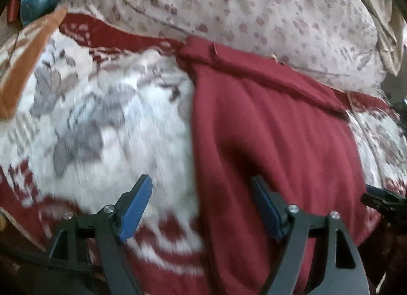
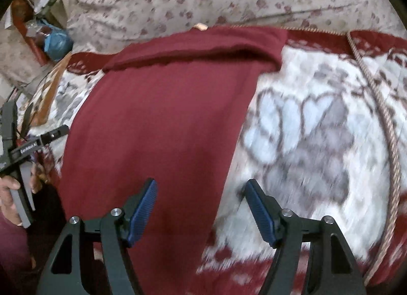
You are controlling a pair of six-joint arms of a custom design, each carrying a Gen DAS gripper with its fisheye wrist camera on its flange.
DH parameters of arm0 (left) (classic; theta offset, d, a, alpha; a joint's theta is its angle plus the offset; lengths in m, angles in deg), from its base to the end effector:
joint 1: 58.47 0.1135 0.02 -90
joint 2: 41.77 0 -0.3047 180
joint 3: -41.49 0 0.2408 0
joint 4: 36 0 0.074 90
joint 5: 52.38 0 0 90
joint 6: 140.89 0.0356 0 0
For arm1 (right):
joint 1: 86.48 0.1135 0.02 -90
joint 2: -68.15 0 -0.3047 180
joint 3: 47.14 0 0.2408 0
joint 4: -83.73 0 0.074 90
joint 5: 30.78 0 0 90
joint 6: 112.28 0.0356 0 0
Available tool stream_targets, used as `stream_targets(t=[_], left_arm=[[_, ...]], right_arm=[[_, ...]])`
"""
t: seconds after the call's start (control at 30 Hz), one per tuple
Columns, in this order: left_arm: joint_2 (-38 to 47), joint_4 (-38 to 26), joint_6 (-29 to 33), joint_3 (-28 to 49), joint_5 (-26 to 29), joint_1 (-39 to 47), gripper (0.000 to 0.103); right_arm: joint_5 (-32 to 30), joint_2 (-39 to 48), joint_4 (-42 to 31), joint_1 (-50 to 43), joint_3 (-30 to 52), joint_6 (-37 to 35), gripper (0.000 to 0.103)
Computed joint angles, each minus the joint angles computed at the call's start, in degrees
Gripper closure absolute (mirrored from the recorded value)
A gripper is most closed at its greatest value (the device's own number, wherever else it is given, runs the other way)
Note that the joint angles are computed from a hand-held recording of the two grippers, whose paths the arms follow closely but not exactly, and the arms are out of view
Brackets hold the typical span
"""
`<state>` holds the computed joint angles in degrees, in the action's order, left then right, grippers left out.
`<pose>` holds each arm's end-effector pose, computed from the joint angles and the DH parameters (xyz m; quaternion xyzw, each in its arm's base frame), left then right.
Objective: Fold small clothes
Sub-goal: 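Grasp the sweatshirt hem with the left gripper and lift it toward the collar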
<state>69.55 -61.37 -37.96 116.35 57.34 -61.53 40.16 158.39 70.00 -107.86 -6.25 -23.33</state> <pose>0.3740 -0.0320 0.1595 0.1742 0.9405 -0.1449 0.2532 0.2155 -0.0719 0.1395 0.1313 0.9509 0.1133 0.2565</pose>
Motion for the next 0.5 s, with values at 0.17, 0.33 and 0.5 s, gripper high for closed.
stream_targets(t=[0.17, 0.33, 0.5], left_arm=[[-3.20, 0.97, 3.04, -6.55, 0.58, 0.93, 0.025], [-4.11, 0.77, 2.94, -8.57, -0.06, 0.93, 0.025], [-6.57, -0.05, 4.04, -10.07, 0.29, 1.64, 0.025]], right_arm=[[-2.62, -2.72, 3.75, -0.21, -5.77, 0.53, 0.035], [6.44, -2.88, 9.72, 6.22, -8.17, 1.54, 0.065], [7.40, -9.88, 3.48, 1.74, -6.99, -4.49, 0.094]])
